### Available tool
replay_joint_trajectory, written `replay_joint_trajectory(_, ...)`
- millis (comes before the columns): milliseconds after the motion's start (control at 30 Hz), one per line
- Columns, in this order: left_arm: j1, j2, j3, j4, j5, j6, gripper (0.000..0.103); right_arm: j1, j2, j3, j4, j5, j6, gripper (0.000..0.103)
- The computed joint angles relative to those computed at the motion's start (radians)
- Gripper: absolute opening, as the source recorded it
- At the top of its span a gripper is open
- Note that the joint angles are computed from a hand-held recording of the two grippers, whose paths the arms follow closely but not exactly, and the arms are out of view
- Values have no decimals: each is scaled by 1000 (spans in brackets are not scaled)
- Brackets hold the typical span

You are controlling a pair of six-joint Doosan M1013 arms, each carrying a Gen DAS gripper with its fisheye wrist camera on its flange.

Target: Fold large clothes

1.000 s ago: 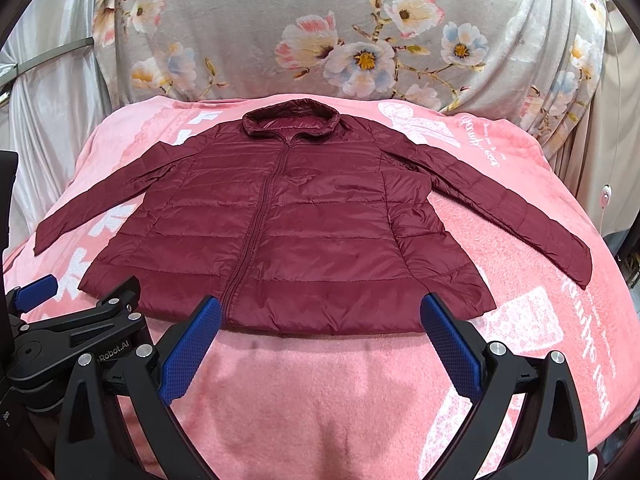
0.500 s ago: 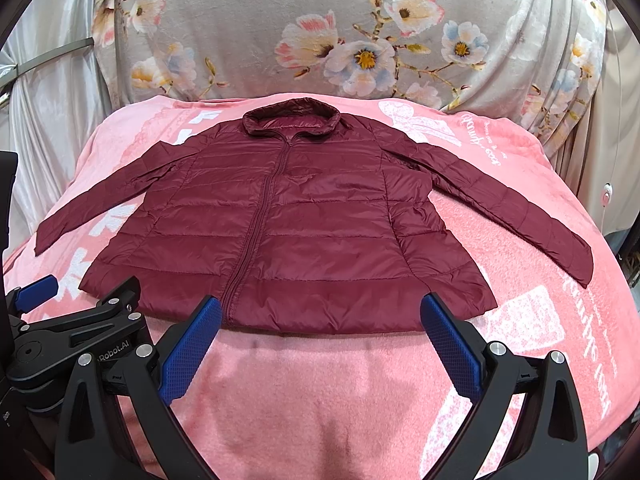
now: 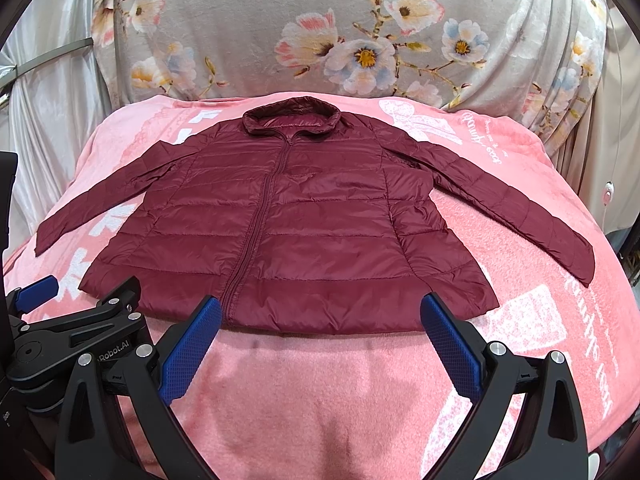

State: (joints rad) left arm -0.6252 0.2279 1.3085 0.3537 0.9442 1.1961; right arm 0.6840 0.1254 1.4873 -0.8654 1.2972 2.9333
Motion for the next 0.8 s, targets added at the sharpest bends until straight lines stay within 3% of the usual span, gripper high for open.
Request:
replay_joint_trajectory(233, 20, 11, -9, -6, -9, -27, 98, -36, -28, 34, 40, -13, 30, 98)
replay_joint_trajectory(367, 43, 42, -46, -22, 34, -56, 98, -99, -88, 105, 44, -8, 155, 98)
replay_joint_trajectory(667, 69, 113, -124, 3, 125, -134, 98, -304, -257, 303, 99, 35, 487, 98)
replay_joint_trajectory(800, 73, 145, -161, -2, 141, -111, 98, -412, -327, 393, 147, -21, 589, 98)
